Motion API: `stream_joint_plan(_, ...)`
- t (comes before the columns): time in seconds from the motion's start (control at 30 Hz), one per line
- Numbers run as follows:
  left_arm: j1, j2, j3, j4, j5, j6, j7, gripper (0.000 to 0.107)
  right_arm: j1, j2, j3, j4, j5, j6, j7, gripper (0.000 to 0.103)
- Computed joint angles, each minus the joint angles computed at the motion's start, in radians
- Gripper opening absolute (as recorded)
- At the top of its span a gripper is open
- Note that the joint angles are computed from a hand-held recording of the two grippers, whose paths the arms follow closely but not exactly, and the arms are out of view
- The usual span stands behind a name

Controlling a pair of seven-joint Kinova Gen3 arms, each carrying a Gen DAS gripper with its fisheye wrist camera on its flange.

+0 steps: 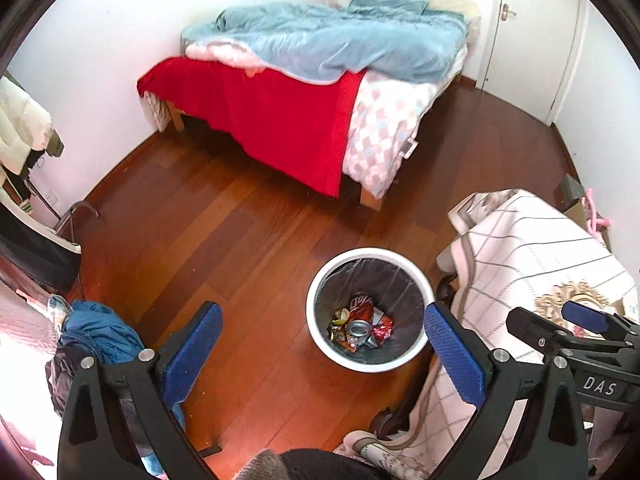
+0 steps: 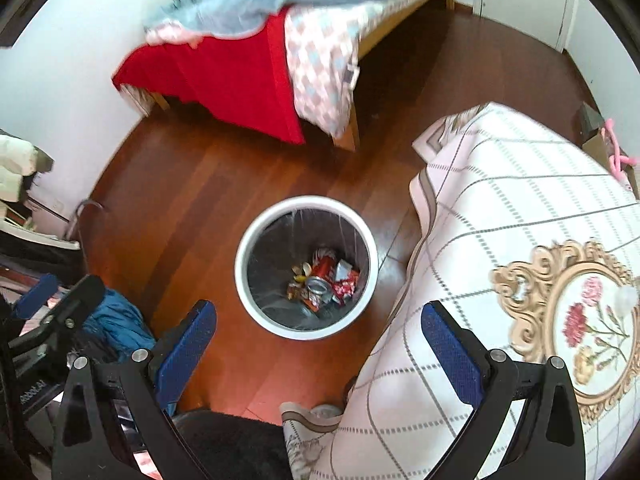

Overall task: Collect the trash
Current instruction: 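Move both tools back over the table toward the white carton and plastic cup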

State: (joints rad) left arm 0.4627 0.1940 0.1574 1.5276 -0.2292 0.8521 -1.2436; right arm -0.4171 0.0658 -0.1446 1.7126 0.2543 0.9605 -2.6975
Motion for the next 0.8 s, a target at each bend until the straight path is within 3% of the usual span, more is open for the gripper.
stream_joint_plan(0.07, 0.055, -0.019, -0.016, -0.016, -0.057, 0.057, 0.069, 0.103, 0.002, -0.05, -0.02, 0.015, 0.02, 0.009, -0.029, 0.103)
stream_joint_plan(0.17, 0.14, -0.047, -0.044, -0.007, -0.116, 0.076, 0.142, 0.103, 0.101, -0.133, -0.115, 0.055, 0.01, -0.005, -0.045, 0.103)
stream_joint_plan(0.27, 0.225, -0.056, -0.062, 0.002, -0.142, 0.072, 0.215, 0.103, 0.132, -0.247, -0.101, 0.113, -0.054, -0.004, -0.024, 0.103)
stream_joint_plan(0.43, 0.335, 0.045, 0.008, -0.066, -0.2, 0.117, 0.302, 0.103, 0.057, -0.418, 0.048, 0.201, -0.048, 0.138, -0.036, 0.103)
stream_joint_plan(0.5, 0.407, 0.109, -0.015, -0.121, -0.163, 0.127, 0.283, 0.103, 0.048, -0.488, 0.131, 0.247, -0.049, 0.197, -0.047, 0.103)
stream_joint_plan(0.63, 0.487, 0.287, 0.016, -0.297, -0.126, 0.178, 0.237, 0.103, 0.2, -0.611, 0.316, 0.335, -0.075, 0.27, 0.05, 0.103)
stream_joint_plan(0.7, 0.48, 0.377, 0.086, -0.39, -0.136, 0.213, 0.209, 0.103, 0.293, -0.641, 0.409, 0.373, -0.054, 0.265, 0.087, 0.103)
stream_joint_plan(0.8, 0.489, 0.502, 0.152, -0.529, -0.156, 0.261, 0.163, 0.103, 0.432, -0.612, 0.548, 0.405, -0.007, 0.222, 0.149, 0.103)
